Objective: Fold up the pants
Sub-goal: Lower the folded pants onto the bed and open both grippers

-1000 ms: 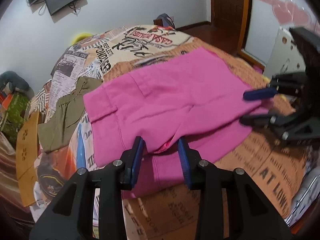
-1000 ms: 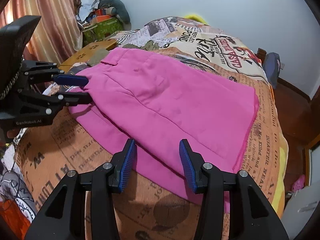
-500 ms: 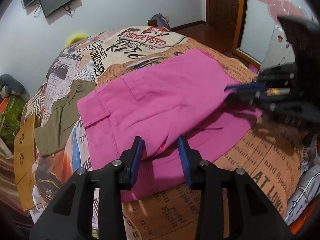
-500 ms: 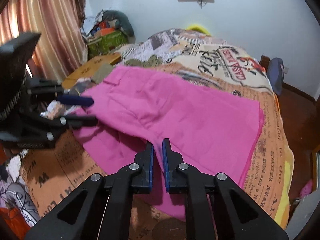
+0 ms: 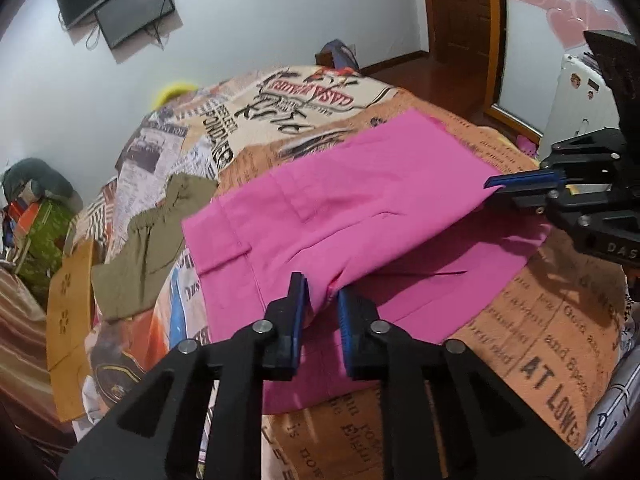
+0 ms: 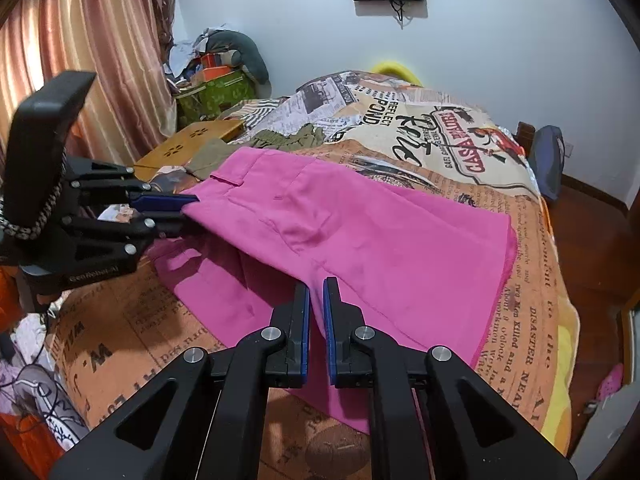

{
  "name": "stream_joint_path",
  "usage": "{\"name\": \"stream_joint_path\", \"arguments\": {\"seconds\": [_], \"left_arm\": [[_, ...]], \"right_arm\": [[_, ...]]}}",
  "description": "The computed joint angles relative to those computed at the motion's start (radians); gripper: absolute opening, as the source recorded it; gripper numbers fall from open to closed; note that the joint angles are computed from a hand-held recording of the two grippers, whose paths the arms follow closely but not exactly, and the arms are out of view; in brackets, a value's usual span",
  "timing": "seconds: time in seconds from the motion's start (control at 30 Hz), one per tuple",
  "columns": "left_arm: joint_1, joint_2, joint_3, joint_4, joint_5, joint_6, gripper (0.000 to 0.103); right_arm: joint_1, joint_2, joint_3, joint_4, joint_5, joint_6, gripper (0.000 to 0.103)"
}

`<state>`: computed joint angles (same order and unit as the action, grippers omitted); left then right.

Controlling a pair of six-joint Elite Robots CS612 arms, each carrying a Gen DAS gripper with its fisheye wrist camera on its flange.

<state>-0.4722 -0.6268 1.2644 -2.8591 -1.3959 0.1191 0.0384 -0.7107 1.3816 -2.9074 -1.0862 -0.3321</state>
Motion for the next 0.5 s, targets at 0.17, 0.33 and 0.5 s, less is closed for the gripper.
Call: {"name": "stream_joint_path", "arguments": {"seconds": [0.17, 0.33, 0.5], "left_arm": [[-0.005, -0.019, 0.032, -0.014, -0.021, -0.002, 0.013], [-0.012, -0.023, 0.05, 0.008, -0.02, 0.009, 0.013], [-0.017, -0.027, 0.065, 0.037, -0.019, 0.004, 0.02]], "right_arm": [[-0.004, -0.016, 0.026, -0.007, 0.0, -0.005, 0.006], [-0.003, -0.027, 0.046, 0.032, -0.019, -0.04, 0.006], [-0.003, -0.034, 0.054, 0.115, -0.041, -0.048, 0.006]]}}
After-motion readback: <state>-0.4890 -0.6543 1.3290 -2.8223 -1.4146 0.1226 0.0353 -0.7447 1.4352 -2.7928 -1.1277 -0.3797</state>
